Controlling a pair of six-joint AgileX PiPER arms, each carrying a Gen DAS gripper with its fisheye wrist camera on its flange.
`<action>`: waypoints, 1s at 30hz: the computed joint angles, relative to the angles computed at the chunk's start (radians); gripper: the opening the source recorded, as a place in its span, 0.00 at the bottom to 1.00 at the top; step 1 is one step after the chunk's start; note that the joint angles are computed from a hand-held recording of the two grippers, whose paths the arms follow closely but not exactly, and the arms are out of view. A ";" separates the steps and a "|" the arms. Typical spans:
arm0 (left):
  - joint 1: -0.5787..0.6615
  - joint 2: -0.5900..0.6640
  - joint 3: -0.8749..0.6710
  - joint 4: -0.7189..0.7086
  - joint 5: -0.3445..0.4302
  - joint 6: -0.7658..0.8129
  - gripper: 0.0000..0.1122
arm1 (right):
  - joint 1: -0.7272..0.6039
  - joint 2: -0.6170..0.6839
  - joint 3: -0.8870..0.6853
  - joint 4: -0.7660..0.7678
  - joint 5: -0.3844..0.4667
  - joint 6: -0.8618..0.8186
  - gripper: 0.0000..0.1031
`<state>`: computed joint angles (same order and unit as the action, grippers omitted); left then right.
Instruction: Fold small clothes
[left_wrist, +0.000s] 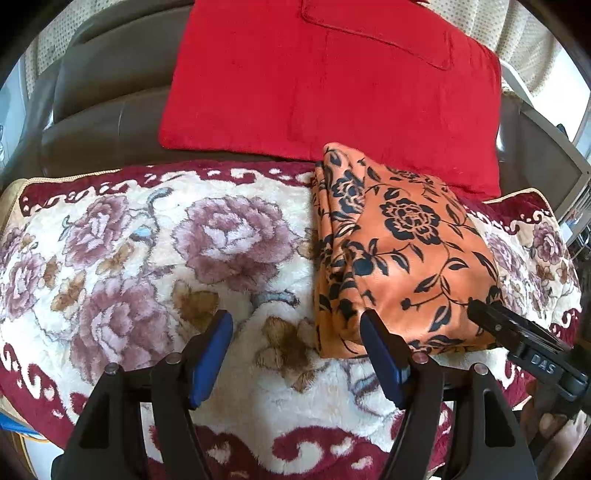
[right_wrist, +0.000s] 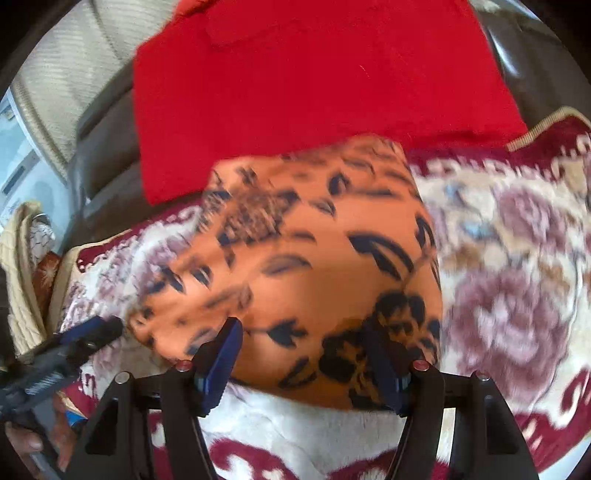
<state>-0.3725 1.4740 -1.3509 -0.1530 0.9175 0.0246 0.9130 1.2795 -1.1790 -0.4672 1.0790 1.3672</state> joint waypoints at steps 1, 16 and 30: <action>-0.002 -0.008 0.002 0.008 -0.002 -0.008 0.64 | 0.032 -0.012 0.005 -0.036 0.012 0.046 0.68; -0.022 -0.015 -0.008 0.034 0.018 -0.027 0.64 | -0.093 -0.190 0.260 0.119 -0.312 0.145 0.68; -0.093 -0.058 -0.006 0.128 0.013 -0.138 0.65 | 0.221 -0.203 0.139 -0.078 0.037 0.326 0.69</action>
